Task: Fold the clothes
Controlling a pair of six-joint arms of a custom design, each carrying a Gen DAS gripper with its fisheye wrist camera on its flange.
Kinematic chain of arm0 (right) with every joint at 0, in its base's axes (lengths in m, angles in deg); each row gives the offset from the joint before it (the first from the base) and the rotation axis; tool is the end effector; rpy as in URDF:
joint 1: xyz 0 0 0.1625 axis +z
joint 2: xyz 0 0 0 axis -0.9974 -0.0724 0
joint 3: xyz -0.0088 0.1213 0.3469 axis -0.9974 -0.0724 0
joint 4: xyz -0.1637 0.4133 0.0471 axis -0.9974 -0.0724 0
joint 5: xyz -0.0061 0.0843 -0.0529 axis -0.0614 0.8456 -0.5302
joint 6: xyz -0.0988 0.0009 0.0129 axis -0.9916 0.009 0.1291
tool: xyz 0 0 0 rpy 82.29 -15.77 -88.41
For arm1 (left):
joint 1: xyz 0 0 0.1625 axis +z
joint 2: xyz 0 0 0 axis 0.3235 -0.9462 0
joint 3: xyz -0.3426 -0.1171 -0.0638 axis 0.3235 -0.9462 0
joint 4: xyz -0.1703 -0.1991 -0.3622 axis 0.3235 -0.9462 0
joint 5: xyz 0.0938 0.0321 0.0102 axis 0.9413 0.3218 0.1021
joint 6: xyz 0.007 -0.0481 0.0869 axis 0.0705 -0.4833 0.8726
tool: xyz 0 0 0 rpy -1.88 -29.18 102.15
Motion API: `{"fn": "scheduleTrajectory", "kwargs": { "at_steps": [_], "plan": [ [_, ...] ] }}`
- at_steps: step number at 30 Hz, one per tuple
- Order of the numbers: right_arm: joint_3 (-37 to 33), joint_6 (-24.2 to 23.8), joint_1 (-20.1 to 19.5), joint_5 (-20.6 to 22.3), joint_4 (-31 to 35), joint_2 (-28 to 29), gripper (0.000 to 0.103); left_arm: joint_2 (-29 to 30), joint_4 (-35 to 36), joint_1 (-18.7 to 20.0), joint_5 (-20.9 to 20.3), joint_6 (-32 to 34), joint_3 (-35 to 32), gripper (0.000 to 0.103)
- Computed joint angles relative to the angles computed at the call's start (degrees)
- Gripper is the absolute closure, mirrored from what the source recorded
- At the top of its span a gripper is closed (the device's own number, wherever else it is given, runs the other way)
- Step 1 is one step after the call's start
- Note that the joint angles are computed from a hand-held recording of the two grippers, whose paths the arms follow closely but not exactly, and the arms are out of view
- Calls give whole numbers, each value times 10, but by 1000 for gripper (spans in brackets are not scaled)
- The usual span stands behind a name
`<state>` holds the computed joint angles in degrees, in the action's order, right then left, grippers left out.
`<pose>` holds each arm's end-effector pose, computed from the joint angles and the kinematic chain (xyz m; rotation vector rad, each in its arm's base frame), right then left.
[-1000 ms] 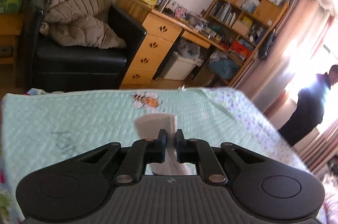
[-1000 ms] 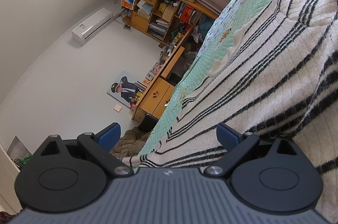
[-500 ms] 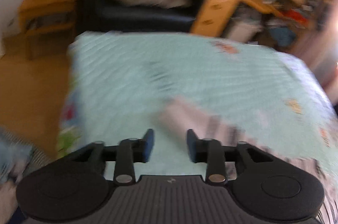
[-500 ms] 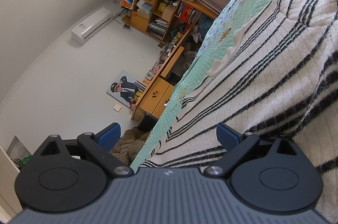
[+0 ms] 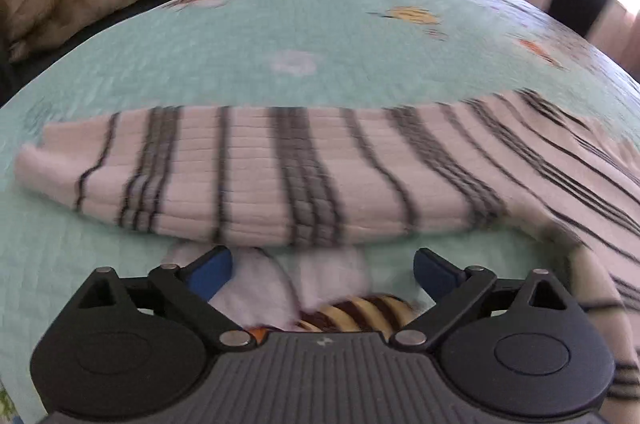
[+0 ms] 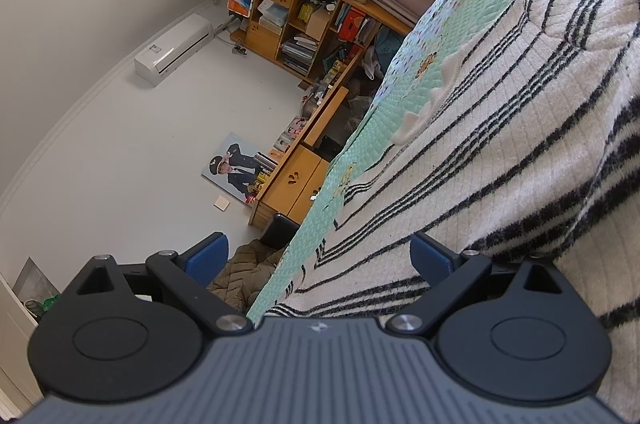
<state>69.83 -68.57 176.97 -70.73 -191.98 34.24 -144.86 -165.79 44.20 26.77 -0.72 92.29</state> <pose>0.1873 -0.3635 -0.0087 -0.2310 2.3575 -1.2126 0.0652 -0.3469 0.3879 0.0013 2.2299 -0.9718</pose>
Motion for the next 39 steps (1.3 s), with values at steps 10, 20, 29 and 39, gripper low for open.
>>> {"fn": "scheduleTrajectory", "kwargs": {
  "at_steps": [10, 20, 29, 39],
  "plan": [
    [-3, 3, 1, 0, -2, 3, 6, 244, -302, 5, -104, 210, -73, 12],
    [-3, -3, -8, 13, 2, 4, 4, 502, -364, 38, -242, 479, -225, 14],
    [-3, -1, -17, 31, 7, 3, 4, 592, -283, 67, -241, 528, -323, 11],
    [-1, -3, -28, 45, 1, 7, 4, 623, -148, 97, -297, 471, -401, 12]
  ]
}}
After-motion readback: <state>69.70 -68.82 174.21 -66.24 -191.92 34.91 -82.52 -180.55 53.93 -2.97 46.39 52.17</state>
